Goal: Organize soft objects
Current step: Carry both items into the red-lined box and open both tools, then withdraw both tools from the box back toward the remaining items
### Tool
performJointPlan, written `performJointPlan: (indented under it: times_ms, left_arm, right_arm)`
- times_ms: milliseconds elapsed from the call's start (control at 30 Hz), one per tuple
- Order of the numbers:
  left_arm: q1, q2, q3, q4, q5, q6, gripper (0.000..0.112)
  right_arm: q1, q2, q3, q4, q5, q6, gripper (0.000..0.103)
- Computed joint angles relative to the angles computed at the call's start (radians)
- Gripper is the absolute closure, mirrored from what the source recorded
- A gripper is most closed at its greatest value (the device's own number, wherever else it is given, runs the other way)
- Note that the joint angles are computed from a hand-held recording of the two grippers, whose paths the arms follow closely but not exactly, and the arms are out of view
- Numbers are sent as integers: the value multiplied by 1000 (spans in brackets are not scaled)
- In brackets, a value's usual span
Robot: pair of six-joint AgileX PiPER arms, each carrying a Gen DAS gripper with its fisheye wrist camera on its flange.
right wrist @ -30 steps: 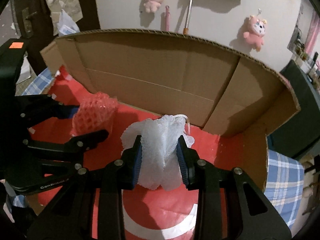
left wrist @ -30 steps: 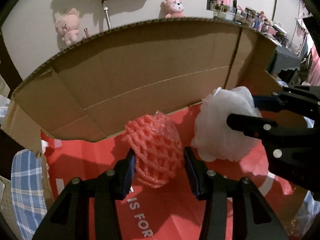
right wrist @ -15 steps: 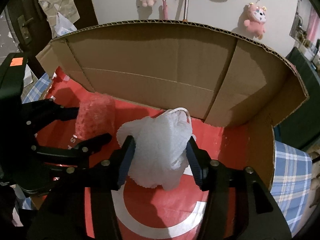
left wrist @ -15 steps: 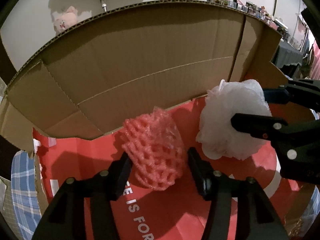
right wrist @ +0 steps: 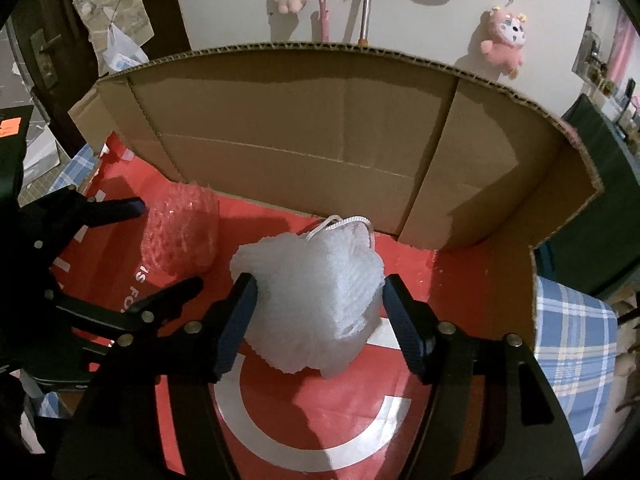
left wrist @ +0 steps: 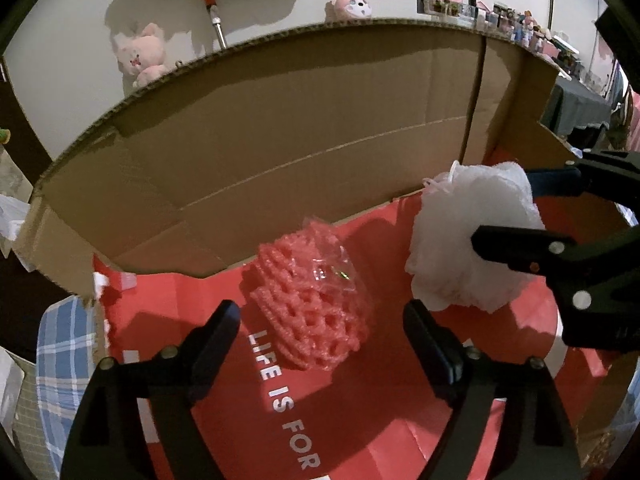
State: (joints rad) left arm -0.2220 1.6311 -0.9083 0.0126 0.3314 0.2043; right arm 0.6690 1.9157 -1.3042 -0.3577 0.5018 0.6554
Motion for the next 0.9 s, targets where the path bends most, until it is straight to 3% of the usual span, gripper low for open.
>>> performJointPlan:
  times_ms: [100, 300, 433, 533, 767, 900]
  left_arm:
    - [4, -45, 31, -10, -13, -4, 19]
    - [41, -177, 92, -149, -19, 120, 11]
    - [104, -238, 92, -303, -2, 281, 10]
    - [129, -306, 100, -348, 29, 308, 10]
    - [146, -555, 168, -319, 94, 238, 9]
    - [195, -745, 208, -384, 176, 280, 9]
  right_arm:
    - [15, -21, 11, -48, 11, 51, 29]
    - [47, -80, 35, -138, 44, 153, 29]
    - [77, -152, 70, -209, 72, 240, 26]
    - [111, -223, 107, -268, 94, 313, 20]
    - [271, -412, 185, -446, 244, 515, 20]
    - [429, -510, 223, -575, 385, 680, 12]
